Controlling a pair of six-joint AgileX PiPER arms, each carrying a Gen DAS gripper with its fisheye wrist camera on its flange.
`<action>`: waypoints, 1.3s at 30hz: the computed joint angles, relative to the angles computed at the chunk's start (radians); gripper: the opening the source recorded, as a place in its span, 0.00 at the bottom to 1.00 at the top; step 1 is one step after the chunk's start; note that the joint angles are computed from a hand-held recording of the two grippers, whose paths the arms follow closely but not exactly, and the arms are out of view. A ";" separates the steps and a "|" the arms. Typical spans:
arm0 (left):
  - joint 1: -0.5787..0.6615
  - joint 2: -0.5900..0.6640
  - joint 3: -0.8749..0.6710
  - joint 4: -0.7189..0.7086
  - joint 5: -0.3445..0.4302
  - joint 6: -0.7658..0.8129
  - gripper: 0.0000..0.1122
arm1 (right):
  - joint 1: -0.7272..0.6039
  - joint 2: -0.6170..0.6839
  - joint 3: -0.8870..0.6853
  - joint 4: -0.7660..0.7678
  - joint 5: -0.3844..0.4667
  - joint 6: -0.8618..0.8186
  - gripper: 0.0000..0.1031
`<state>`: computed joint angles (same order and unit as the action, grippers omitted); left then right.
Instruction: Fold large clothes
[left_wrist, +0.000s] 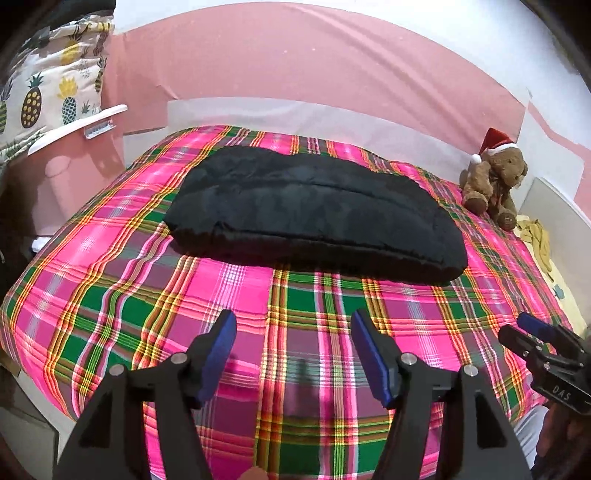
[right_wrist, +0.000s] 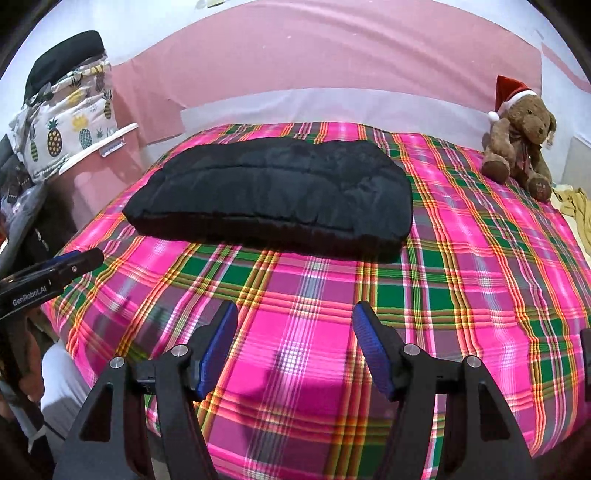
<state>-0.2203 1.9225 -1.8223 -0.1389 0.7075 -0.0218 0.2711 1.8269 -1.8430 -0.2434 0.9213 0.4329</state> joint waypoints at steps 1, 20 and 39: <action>-0.006 0.001 0.000 0.027 -0.001 -0.020 0.59 | 0.001 0.000 0.000 0.002 0.000 -0.003 0.63; -0.025 0.022 -0.007 0.068 0.008 -0.044 0.59 | 0.007 0.017 -0.015 0.000 0.011 -0.004 0.63; -0.034 0.012 0.007 0.104 0.005 -0.069 0.59 | 0.008 0.016 -0.014 0.001 0.015 -0.001 0.63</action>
<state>-0.2544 1.9344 -1.8154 -0.0353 0.7122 -0.0913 0.2790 1.8434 -1.8567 -0.2428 0.9365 0.4316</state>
